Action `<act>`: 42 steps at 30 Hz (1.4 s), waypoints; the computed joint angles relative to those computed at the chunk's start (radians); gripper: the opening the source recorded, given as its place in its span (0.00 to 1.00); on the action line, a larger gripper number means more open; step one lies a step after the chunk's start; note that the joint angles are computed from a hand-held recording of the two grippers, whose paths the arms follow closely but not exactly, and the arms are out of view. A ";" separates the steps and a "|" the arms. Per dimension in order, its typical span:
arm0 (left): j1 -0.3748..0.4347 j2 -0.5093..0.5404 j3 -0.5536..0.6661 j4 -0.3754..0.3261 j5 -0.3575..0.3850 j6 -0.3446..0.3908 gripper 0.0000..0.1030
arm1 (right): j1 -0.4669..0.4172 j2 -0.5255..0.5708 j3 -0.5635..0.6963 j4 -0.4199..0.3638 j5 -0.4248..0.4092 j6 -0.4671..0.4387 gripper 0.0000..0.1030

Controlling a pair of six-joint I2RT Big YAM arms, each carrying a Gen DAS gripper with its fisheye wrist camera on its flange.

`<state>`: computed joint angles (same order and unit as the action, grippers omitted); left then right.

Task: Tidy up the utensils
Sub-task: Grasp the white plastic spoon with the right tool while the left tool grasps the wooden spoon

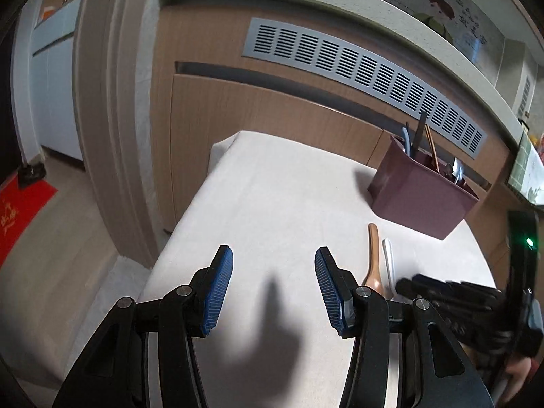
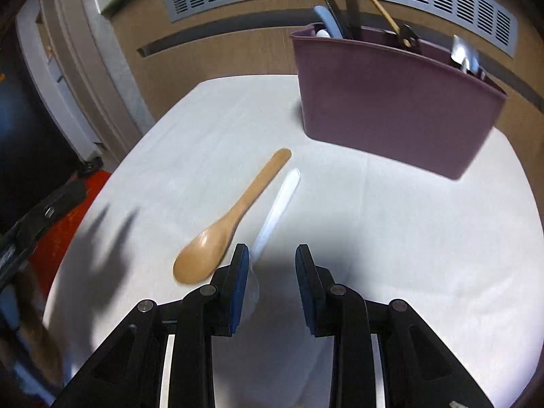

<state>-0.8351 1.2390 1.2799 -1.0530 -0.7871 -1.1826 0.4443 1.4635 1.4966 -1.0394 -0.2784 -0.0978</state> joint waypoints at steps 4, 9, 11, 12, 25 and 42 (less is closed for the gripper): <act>0.006 -0.006 -0.010 0.004 0.016 0.006 0.50 | 0.021 0.076 0.089 -0.076 -0.002 0.011 0.27; 0.011 -0.003 -0.007 0.017 0.046 0.023 0.50 | 0.056 0.091 0.103 -0.047 0.087 -0.001 0.26; 0.011 0.003 -0.003 0.016 0.054 0.023 0.50 | 0.058 0.083 0.091 -0.040 0.103 -0.029 0.20; 0.011 0.007 0.001 0.017 0.057 0.025 0.50 | 0.057 0.072 0.076 -0.027 0.116 -0.048 0.16; 0.035 0.049 0.015 0.198 0.257 0.207 0.50 | -0.129 -0.031 -0.040 -0.007 0.135 -0.150 0.09; 0.081 0.302 0.272 0.040 0.342 0.386 0.22 | -0.232 -0.069 -0.081 -0.047 -0.065 -0.241 0.19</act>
